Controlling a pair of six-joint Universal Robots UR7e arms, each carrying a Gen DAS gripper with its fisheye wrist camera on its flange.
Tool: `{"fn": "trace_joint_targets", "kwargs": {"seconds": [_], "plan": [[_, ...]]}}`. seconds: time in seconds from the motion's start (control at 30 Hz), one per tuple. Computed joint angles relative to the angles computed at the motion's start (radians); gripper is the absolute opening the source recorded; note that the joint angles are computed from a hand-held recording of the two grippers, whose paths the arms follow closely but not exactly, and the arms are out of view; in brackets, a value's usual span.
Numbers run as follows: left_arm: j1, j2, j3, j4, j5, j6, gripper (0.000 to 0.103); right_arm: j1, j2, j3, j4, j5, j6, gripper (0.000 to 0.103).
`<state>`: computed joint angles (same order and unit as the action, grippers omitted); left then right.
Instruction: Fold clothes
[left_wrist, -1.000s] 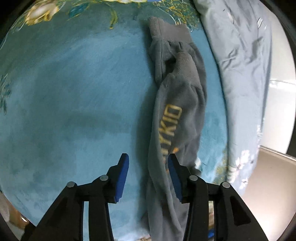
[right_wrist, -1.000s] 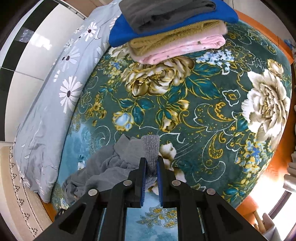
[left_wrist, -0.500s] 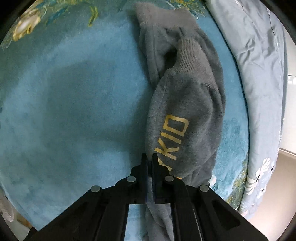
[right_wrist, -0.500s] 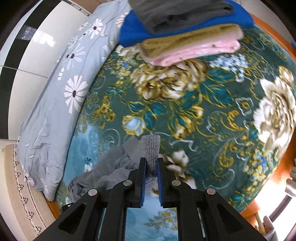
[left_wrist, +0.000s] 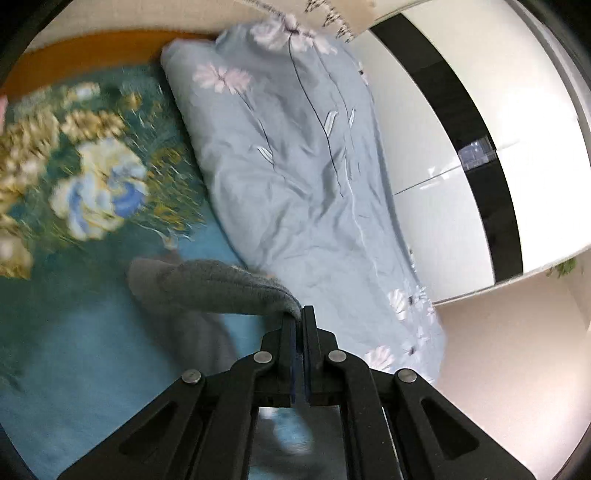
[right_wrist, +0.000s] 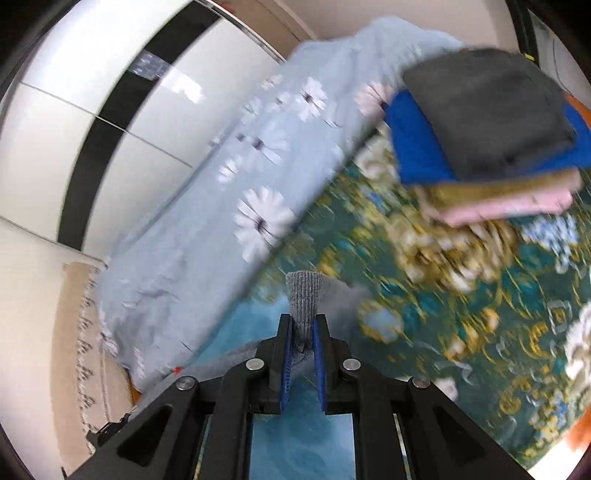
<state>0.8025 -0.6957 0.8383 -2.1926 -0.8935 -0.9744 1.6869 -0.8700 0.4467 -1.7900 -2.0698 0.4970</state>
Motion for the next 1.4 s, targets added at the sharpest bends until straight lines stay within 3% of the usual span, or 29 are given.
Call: {"fn": "trace_joint_targets", "kwargs": {"seconds": [0.03, 0.17, 0.33, 0.37, 0.5, 0.67, 0.73, 0.83, 0.87, 0.9, 0.97, 1.13, 1.27, 1.33, 1.4], "plan": [[-0.009, -0.043, 0.076, 0.016, 0.022, -0.009, 0.002, -0.01, -0.048, 0.099, -0.013, -0.004, 0.023, 0.011], [-0.004, -0.174, 0.329, 0.195, 0.019, -0.219, 0.002, -0.072, -0.2, 0.417, -0.026, -0.003, 0.136, 0.011], [0.019, -0.26, 0.546, 0.346, -0.066, -0.514, 0.002, -0.14, -0.297, 0.605, 0.047, -0.012, 0.219, 0.011], [0.017, -0.271, 0.576, 0.369, -0.083, -0.552, 0.002, -0.152, -0.317, 0.639, 0.05, -0.019, 0.233, 0.0], [0.004, -0.318, 0.668, 0.421, -0.12, -0.661, 0.002, -0.19, -0.389, 0.736, 0.012, -0.026, 0.256, 0.0], [-0.016, -0.357, 0.724, 0.441, -0.126, -0.685, 0.002, -0.223, -0.432, 0.802, -0.034, 0.025, 0.205, 0.001], [-0.021, -0.356, 0.724, 0.456, -0.13, -0.676, 0.002, -0.245, -0.448, 0.847, -0.098, 0.093, 0.188, 0.004], [-0.027, -0.351, 0.713, 0.484, -0.138, -0.678, 0.003, -0.269, -0.47, 0.919, -0.193, 0.136, 0.193, 0.005], [-0.03, -0.349, 0.71, 0.494, -0.139, -0.681, 0.003, -0.278, -0.481, 0.947, -0.221, 0.139, 0.211, 0.012], [-0.033, -0.35, 0.709, 0.498, -0.138, -0.685, 0.003, -0.283, -0.49, 0.965, -0.235, 0.134, 0.236, 0.03], [-0.039, -0.354, 0.712, 0.503, -0.134, -0.689, 0.004, -0.3, -0.519, 1.02, -0.293, 0.151, 0.282, 0.049], [-0.051, -0.363, 0.722, 0.518, -0.131, -0.726, 0.004, -0.346, -0.572, 1.135, -0.475, 0.257, 0.321, 0.049], [-0.061, -0.375, 0.747, 0.505, -0.123, -0.752, 0.004, -0.332, -0.539, 1.106, -0.444, 0.248, 0.291, 0.046], [-0.066, -0.378, 0.751, 0.518, -0.125, -0.773, 0.004, -0.333, -0.538, 1.105, -0.432, 0.236, 0.307, 0.036], [-0.072, -0.373, 0.742, 0.533, -0.127, -0.788, 0.004, -0.334, -0.547, 1.104, -0.411, 0.227, 0.323, 0.017]]}}
